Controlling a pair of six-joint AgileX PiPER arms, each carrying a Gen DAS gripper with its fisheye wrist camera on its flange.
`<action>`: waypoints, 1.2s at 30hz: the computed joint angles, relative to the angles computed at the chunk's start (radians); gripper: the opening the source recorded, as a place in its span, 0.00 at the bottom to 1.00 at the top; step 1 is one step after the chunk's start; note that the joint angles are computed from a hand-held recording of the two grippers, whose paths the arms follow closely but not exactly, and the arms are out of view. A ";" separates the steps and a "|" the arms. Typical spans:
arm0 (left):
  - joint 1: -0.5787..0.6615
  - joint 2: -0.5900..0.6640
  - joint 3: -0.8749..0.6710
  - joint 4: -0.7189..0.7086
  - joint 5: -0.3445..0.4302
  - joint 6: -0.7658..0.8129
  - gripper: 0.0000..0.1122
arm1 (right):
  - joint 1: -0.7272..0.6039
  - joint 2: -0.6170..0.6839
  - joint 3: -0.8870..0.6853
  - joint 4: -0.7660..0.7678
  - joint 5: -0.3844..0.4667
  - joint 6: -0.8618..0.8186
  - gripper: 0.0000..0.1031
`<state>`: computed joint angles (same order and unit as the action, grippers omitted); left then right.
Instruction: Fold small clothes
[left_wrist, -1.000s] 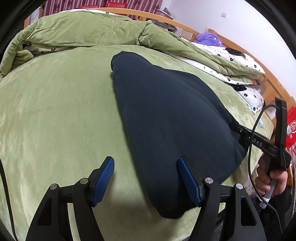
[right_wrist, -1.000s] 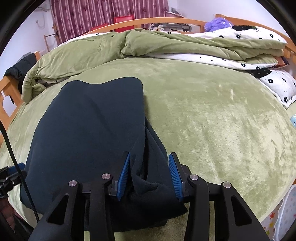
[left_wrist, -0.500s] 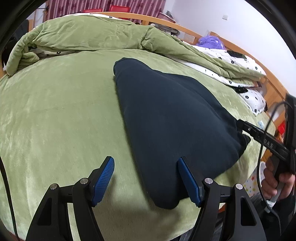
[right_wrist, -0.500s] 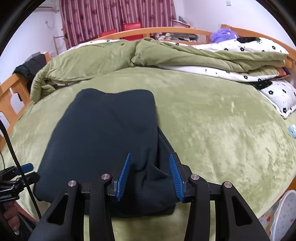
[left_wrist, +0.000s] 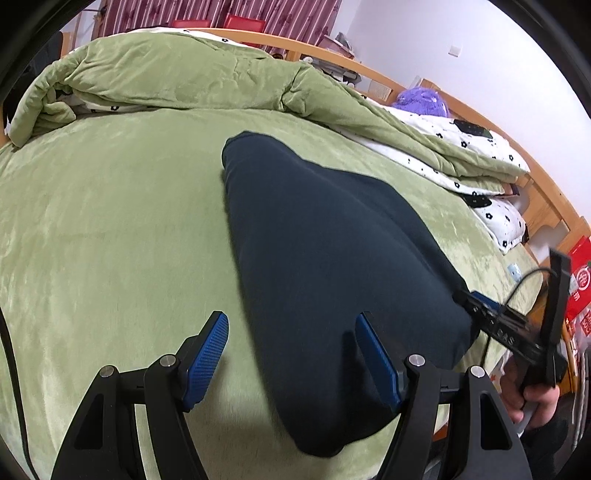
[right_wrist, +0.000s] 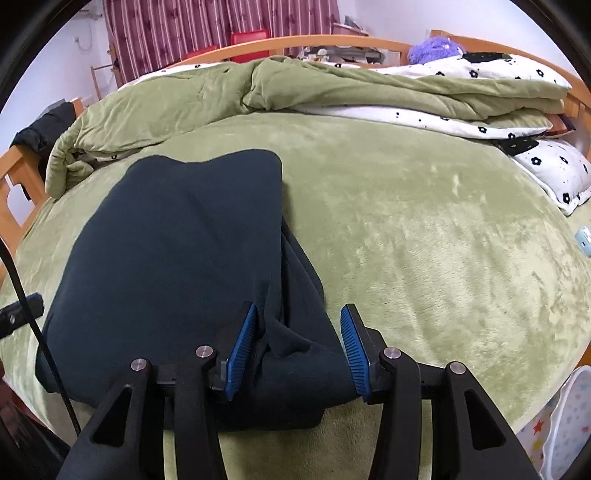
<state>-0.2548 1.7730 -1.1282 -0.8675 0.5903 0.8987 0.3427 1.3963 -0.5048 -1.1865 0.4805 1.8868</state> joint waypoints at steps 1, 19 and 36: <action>-0.001 0.002 -0.005 0.000 -0.004 -0.002 0.62 | 0.004 -0.018 0.010 -0.004 0.005 0.011 0.44; -0.068 0.039 -0.030 0.163 -0.080 -0.142 0.62 | -0.034 -0.054 0.020 0.104 0.006 -0.087 0.42; -0.103 -0.248 0.106 0.421 -0.103 -0.421 0.72 | 0.180 -0.217 -0.112 0.416 0.323 -0.364 0.48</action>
